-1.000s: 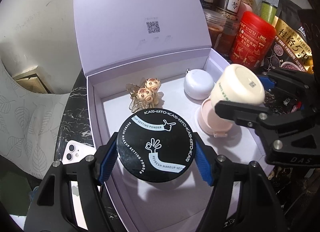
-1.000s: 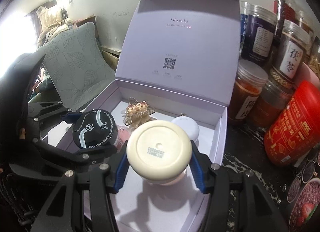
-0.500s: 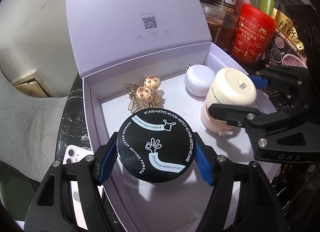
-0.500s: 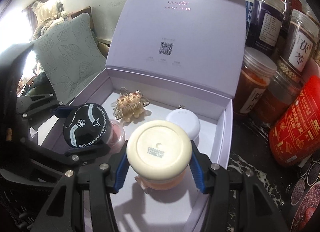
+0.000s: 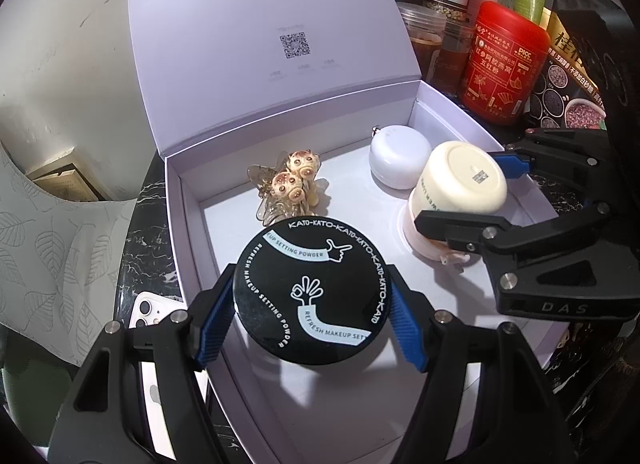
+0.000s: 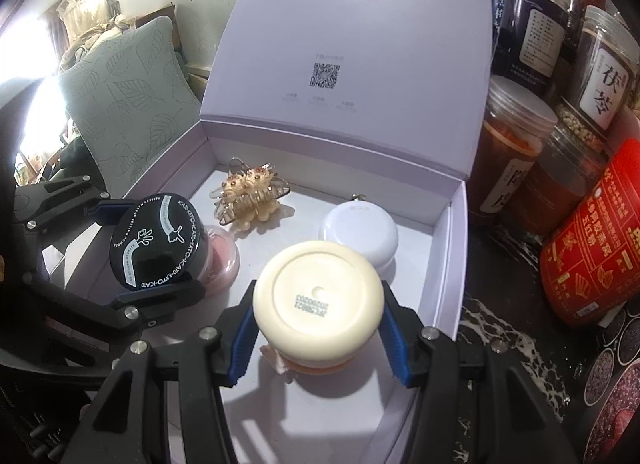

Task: Organize objects
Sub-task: 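Lower the black powder jar into the box with the left tool while the right tool lowers the ivory jar, then open both tools to release the black powder jar and ivory jar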

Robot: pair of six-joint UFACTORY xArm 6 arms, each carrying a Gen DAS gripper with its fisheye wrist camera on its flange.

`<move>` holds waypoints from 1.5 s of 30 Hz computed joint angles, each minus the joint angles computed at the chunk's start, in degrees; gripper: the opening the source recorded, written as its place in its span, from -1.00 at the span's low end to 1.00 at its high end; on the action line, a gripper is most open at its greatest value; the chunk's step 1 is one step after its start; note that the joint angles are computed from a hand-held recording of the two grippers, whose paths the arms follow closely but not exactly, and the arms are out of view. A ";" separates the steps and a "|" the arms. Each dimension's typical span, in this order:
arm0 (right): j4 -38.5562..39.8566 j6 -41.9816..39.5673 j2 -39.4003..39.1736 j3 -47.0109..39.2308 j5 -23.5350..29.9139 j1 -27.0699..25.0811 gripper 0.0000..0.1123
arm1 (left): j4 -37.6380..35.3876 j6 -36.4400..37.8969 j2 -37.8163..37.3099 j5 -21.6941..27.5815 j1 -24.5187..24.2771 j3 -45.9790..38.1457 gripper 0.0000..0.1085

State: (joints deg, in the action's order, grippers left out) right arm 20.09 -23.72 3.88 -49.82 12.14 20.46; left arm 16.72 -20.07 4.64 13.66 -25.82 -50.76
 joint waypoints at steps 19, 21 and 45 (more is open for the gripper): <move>-0.60 0.68 -0.10 -0.22 0.91 -0.66 0.04 | -6.51 7.04 2.60 5.04 -0.85 -4.38 0.27; -0.76 1.12 -0.13 -0.25 1.06 -0.85 0.08 | -6.39 6.89 2.69 5.02 -0.81 -4.51 0.27; 1.33 0.31 -4.10 2.20 0.23 -1.45 0.25 | 0.82 0.10 3.64 7.78 -1.48 -6.51 0.28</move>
